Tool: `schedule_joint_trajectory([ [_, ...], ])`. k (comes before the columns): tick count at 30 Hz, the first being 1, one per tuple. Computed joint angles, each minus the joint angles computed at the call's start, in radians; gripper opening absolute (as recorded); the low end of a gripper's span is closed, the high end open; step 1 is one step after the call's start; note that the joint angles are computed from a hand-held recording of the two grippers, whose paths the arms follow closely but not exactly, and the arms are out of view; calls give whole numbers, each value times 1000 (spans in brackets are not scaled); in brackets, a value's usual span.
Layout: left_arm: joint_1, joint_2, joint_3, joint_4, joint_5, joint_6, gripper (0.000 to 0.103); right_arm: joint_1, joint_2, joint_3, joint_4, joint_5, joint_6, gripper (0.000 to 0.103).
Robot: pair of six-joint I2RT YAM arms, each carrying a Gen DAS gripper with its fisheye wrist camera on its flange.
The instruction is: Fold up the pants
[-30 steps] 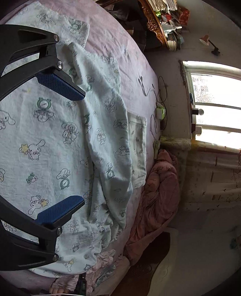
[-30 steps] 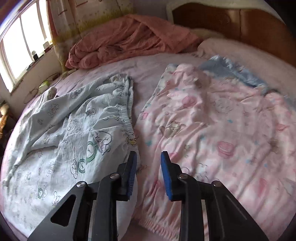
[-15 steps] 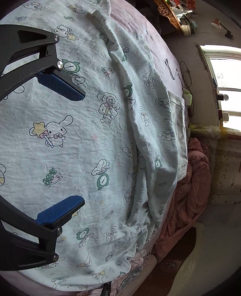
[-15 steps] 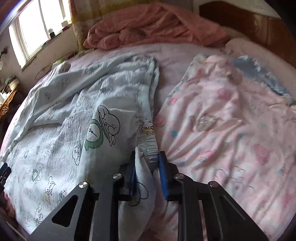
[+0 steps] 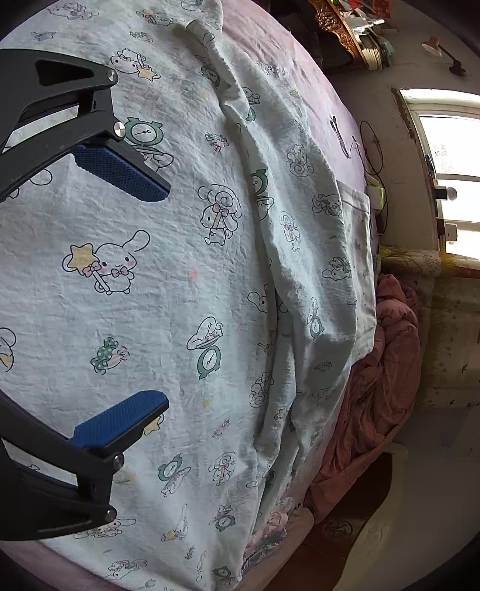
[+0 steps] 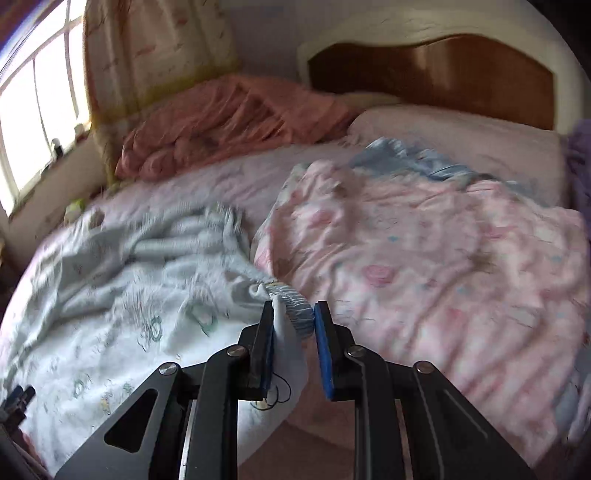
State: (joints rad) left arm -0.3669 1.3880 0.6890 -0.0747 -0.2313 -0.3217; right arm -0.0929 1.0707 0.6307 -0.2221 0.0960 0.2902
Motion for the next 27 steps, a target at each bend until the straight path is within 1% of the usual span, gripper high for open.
schedule_joint_trajectory([
  [4,8,9,7,-10,16,1,102,6,-77,-46,-56,46,49,20],
  [7,10,10,5,-9,27,4,102,38,-73,-58,-71,124,39,20],
  [9,11,18,10,-16,32,9,102,58,2,-44,-85,174,32,20],
  [10,8,23,14,-21,28,10,102,63,70,-26,-89,184,34,20],
  [11,5,26,16,-25,27,12,102,61,113,-15,-100,177,22,20],
  [12,2,28,18,-27,27,15,102,60,152,-6,-98,169,4,23],
  [14,-9,30,17,-24,13,19,102,74,130,-16,-95,196,5,29],
  [15,-14,29,16,-24,6,21,102,83,102,-22,-99,213,9,40],
  [16,-19,28,15,-24,0,22,102,96,76,-25,-110,250,25,60],
  [17,-23,25,13,-22,-4,24,102,110,44,-34,-115,290,45,70],
  [18,-26,21,11,-19,-9,25,102,125,0,-48,-114,324,56,77],
  [20,-33,14,6,-17,-17,30,102,178,-66,-51,-140,411,91,77],
  [21,-37,14,8,-20,-21,33,102,196,-92,-53,-145,432,100,77],
  [22,-43,16,10,-23,-27,38,102,210,-125,-55,-147,433,101,77],
  [24,-56,26,18,-29,-45,44,102,233,-165,-41,-137,363,79,78],
  [25,-60,30,21,-31,-51,47,102,238,-152,-17,-136,288,53,78],
  [27,-65,35,25,-34,-56,49,102,233,-74,50,-146,121,14,77],
])
